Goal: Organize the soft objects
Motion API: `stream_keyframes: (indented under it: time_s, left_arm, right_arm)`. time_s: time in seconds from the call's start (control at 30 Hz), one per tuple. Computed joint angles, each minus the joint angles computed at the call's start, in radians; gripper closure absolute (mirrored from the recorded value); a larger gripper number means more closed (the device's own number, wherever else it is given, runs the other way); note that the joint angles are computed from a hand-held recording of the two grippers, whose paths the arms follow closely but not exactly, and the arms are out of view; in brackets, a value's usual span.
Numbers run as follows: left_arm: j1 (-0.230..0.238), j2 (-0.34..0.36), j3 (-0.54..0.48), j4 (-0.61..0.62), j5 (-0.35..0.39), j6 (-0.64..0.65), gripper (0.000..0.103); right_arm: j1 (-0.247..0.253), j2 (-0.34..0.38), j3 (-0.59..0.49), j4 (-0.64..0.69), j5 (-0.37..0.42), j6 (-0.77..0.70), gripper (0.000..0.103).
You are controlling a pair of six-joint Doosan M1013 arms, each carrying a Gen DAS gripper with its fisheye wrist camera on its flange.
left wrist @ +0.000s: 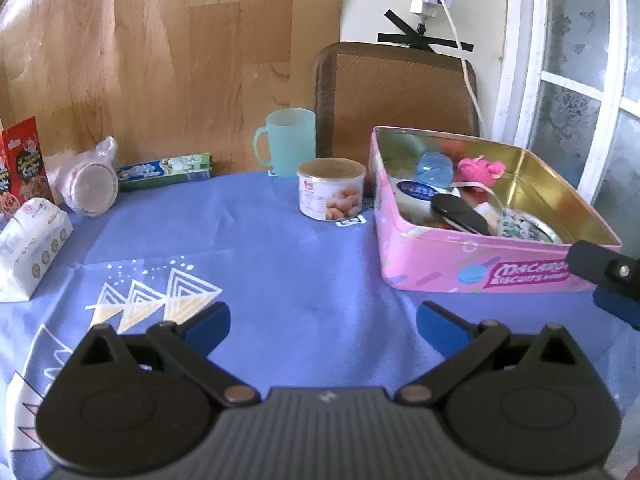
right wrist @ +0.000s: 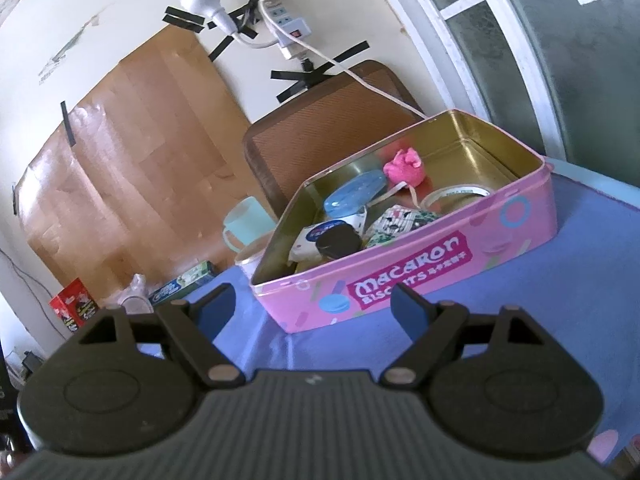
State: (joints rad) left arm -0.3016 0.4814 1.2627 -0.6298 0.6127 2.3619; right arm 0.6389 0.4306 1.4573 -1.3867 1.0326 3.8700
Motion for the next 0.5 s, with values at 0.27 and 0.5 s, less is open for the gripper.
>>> stream_keyframes:
  time_s: [0.27, 0.5]
  left_arm:
    - [-0.003, 0.022, -0.030, 0.027, 0.000, -0.020, 0.000]
    - [0.002, 0.045, -0.058, 0.004, 0.051, -0.032, 0.000]
  right_arm:
    - [-0.006, 0.010, -0.016, 0.011, 0.023, -0.006, 0.016]
    - [-0.011, 0.018, -0.023, 0.024, 0.036, -0.017, 0.016]
